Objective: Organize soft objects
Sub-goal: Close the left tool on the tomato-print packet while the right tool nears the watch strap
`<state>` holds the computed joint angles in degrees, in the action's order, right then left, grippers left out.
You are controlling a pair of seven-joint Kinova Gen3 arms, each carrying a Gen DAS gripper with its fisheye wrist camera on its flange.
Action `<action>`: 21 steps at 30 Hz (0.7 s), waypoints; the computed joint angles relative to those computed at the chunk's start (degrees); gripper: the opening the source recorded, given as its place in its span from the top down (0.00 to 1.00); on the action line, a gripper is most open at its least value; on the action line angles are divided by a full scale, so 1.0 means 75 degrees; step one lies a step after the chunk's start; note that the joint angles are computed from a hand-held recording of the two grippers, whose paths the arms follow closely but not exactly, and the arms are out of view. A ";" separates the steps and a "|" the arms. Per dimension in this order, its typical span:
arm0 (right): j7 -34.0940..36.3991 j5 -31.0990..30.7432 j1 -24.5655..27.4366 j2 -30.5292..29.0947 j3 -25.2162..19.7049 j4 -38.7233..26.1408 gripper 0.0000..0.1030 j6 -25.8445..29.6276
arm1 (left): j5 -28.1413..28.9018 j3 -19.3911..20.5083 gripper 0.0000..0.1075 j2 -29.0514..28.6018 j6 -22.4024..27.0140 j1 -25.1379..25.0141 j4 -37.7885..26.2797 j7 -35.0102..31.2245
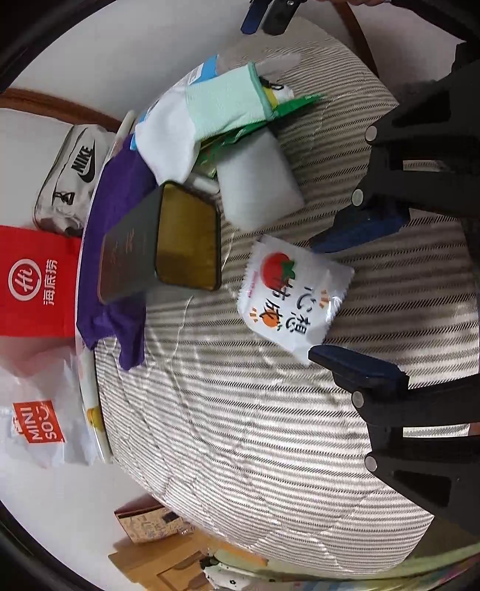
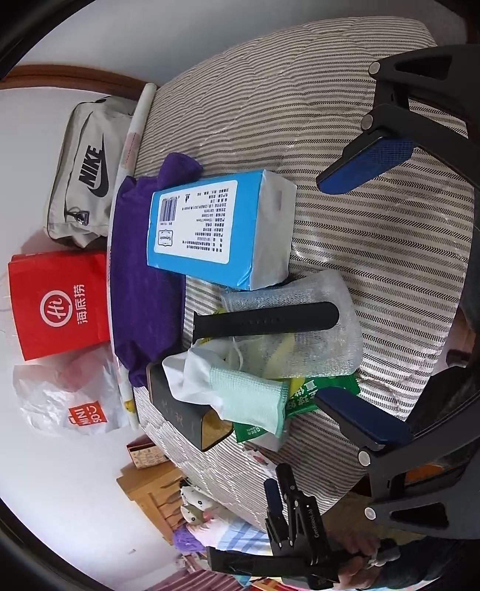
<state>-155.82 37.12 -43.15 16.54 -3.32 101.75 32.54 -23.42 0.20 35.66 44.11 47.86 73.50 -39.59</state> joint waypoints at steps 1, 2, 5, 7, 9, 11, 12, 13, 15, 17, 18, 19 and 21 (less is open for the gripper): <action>0.0021 -0.0019 0.0020 0.0008 -0.0009 -0.0004 0.00 -0.0015 | -0.0015 0.0012 0.53 -0.0003 -0.0072 -0.0018 0.0016 -0.0035; 0.0039 -0.0034 0.0029 0.0011 -0.0012 -0.0003 0.00 -0.0013 | -0.0041 0.0047 0.45 -0.0005 -0.0208 -0.0053 0.0044 -0.0147; 0.0034 -0.0016 0.0011 0.0012 0.0007 -0.0003 0.00 0.0025 | -0.0481 -0.0219 0.30 0.0246 0.0066 0.0281 -0.0308 -0.0268; -0.0014 0.0029 -0.0011 0.0007 0.0021 0.0005 0.00 0.0051 | -0.0764 -0.0345 0.30 0.0472 0.0484 0.0476 -0.0660 -0.0409; -0.0015 0.0040 0.0005 0.0010 0.0013 0.0019 0.00 0.0053 | -0.0869 -0.0322 0.30 0.0524 0.0535 0.0453 -0.0710 -0.0517; 0.0013 0.0016 0.0043 0.0034 0.0004 0.0022 0.00 0.0035 | -0.0864 -0.0227 0.30 0.0588 0.0558 0.0322 -0.0764 -0.0669; 0.0056 -0.0025 0.0073 0.0063 -0.0007 0.0005 0.00 0.0030 | -0.0752 -0.0304 0.29 0.0629 0.0546 0.0326 -0.0801 -0.0814; 0.0124 -0.0087 0.0107 0.0098 -0.0024 -0.0025 0.00 0.0034 | -0.0764 -0.0264 0.27 0.0611 0.0410 0.0255 -0.0716 -0.0857; 0.0176 -0.0129 0.0108 0.0144 -0.0004 -0.0048 0.00 0.0012 | -0.0673 -0.0147 0.26 0.0475 -0.0042 0.0076 -0.0394 -0.0868; 0.0226 -0.0164 0.0092 0.0180 0.0010 -0.0077 0.00 -0.0026 | -0.0348 -0.0059 0.25 0.0346 -0.0497 -0.0163 -0.0109 -0.0869; 0.0246 -0.0168 0.0084 0.0185 0.0024 -0.0074 0.00 -0.0073 | -0.0329 -0.0083 0.24 0.0304 -0.0662 -0.0163 0.0004 -0.0871; 0.0258 -0.0156 0.0076 0.0180 0.0041 -0.0048 0.00 -0.0167 | -0.0400 -0.0144 0.23 0.0303 -0.0703 -0.0089 0.0053 -0.0878; 0.0305 -0.0154 0.0065 0.0174 0.0072 -0.0035 0.00 -0.0292 | -0.0486 -0.0372 0.23 0.0288 -0.0835 0.0123 0.0162 -0.0671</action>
